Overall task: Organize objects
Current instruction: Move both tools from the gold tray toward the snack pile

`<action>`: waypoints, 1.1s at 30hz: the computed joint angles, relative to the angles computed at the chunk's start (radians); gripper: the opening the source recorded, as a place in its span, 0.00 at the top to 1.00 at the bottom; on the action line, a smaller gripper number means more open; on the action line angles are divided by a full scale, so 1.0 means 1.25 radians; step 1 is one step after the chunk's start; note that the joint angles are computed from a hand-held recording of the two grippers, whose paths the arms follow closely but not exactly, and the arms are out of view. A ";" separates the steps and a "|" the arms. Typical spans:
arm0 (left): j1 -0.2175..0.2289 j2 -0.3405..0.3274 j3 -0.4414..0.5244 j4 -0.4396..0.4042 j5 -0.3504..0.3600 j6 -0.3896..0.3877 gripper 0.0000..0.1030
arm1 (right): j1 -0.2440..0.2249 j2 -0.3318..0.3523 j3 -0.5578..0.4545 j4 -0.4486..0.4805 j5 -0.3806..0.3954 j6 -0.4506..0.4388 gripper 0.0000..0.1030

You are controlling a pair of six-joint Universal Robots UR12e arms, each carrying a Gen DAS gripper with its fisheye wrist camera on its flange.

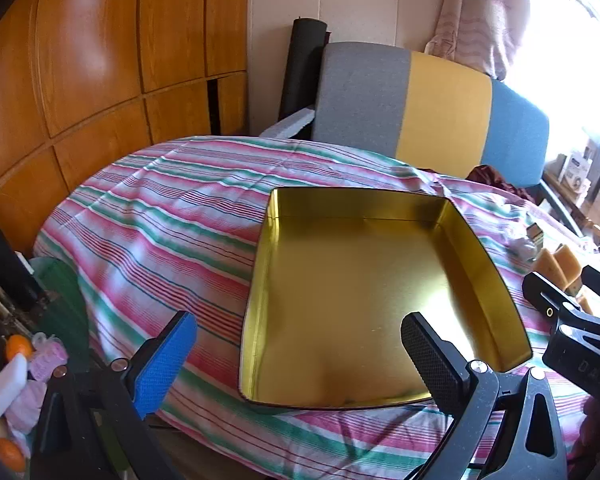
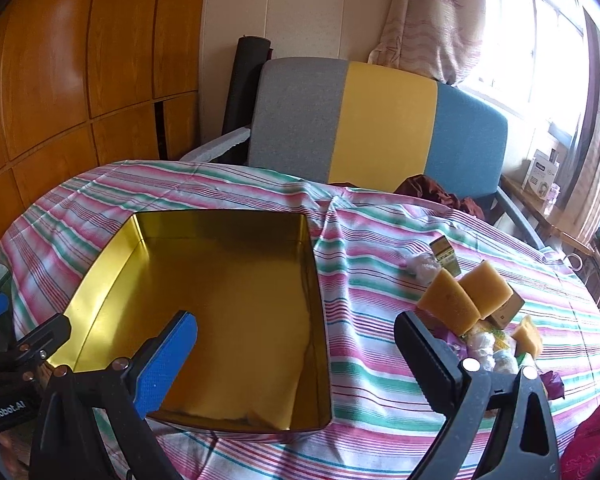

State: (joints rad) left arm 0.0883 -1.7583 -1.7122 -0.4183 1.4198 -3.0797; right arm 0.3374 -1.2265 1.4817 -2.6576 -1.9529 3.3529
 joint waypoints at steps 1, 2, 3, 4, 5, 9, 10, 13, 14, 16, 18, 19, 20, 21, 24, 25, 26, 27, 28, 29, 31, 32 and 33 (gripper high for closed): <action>0.001 -0.001 0.002 -0.004 -0.009 0.001 0.00 | -0.003 -0.002 0.002 0.002 -0.002 0.003 0.02; 0.000 -0.002 0.003 -0.008 -0.015 0.004 0.00 | -0.004 -0.004 0.004 0.003 -0.003 0.005 0.02; -0.001 -0.002 0.005 -0.013 -0.016 0.006 0.00 | -0.006 -0.005 0.007 0.003 -0.005 0.008 0.02; -0.003 -0.004 0.008 -0.020 -0.015 0.009 0.00 | -0.009 -0.007 0.009 0.004 -0.008 0.011 0.02; -0.004 -0.005 0.011 -0.031 -0.019 0.012 0.00 | -0.011 -0.009 0.010 0.005 -0.009 0.013 0.02; -0.006 -0.010 0.027 -0.084 -0.032 0.018 0.00 | -0.020 -0.015 0.017 0.009 -0.009 0.016 0.02; -0.009 -0.012 0.032 -0.099 -0.029 0.022 0.00 | -0.025 -0.018 0.021 0.009 -0.007 0.018 0.02; -0.015 -0.014 0.034 -0.099 -0.038 0.041 0.00 | -0.043 -0.032 0.035 0.020 0.004 0.037 0.02; -0.018 -0.014 0.033 -0.092 -0.039 0.049 0.00 | -0.051 -0.037 0.040 0.027 0.005 0.047 0.02; -0.025 -0.014 0.033 -0.080 -0.047 0.075 0.00 | -0.068 -0.048 0.049 0.041 0.011 0.070 0.02; -0.029 -0.015 0.034 -0.077 -0.076 0.100 0.00 | -0.086 -0.062 0.061 0.059 0.016 0.094 0.02; -0.031 -0.016 0.038 -0.079 -0.085 0.109 0.00 | -0.099 -0.071 0.069 0.067 0.022 0.111 0.02; -0.033 -0.016 0.040 -0.079 -0.095 0.120 0.00 | -0.109 -0.078 0.075 0.073 0.022 0.123 0.02; -0.036 -0.017 0.043 -0.082 -0.108 0.134 0.00 | -0.117 -0.084 0.080 0.079 0.021 0.135 0.02; -0.043 -0.022 0.051 -0.077 -0.151 0.158 0.00 | -0.151 -0.110 0.102 0.092 0.018 0.166 0.02; -0.044 -0.023 0.053 -0.069 -0.169 0.158 0.00 | -0.156 -0.114 0.106 0.096 0.016 0.171 0.02; -0.045 -0.025 0.055 -0.065 -0.187 0.156 0.00 | -0.164 -0.121 0.111 0.101 0.010 0.178 0.02; -0.048 -0.028 0.061 -0.067 -0.198 0.155 0.00 | -0.177 -0.131 0.120 0.106 0.006 0.189 0.02; -0.051 -0.032 0.069 -0.078 -0.212 0.155 0.00 | -0.184 -0.136 0.125 0.109 0.009 0.197 0.02; -0.053 -0.035 0.077 -0.087 -0.227 0.155 0.00 | -0.193 -0.142 0.131 0.108 0.014 0.203 0.02; -0.060 -0.043 0.097 -0.127 -0.253 0.163 0.00 | -0.212 -0.149 0.141 0.103 0.027 0.212 0.02; -0.065 -0.045 0.103 -0.137 -0.255 0.166 0.00 | -0.219 -0.153 0.147 0.099 0.032 0.214 0.02; -0.068 -0.046 0.109 -0.152 -0.263 0.173 0.00 | -0.226 -0.156 0.152 0.095 0.036 0.215 0.02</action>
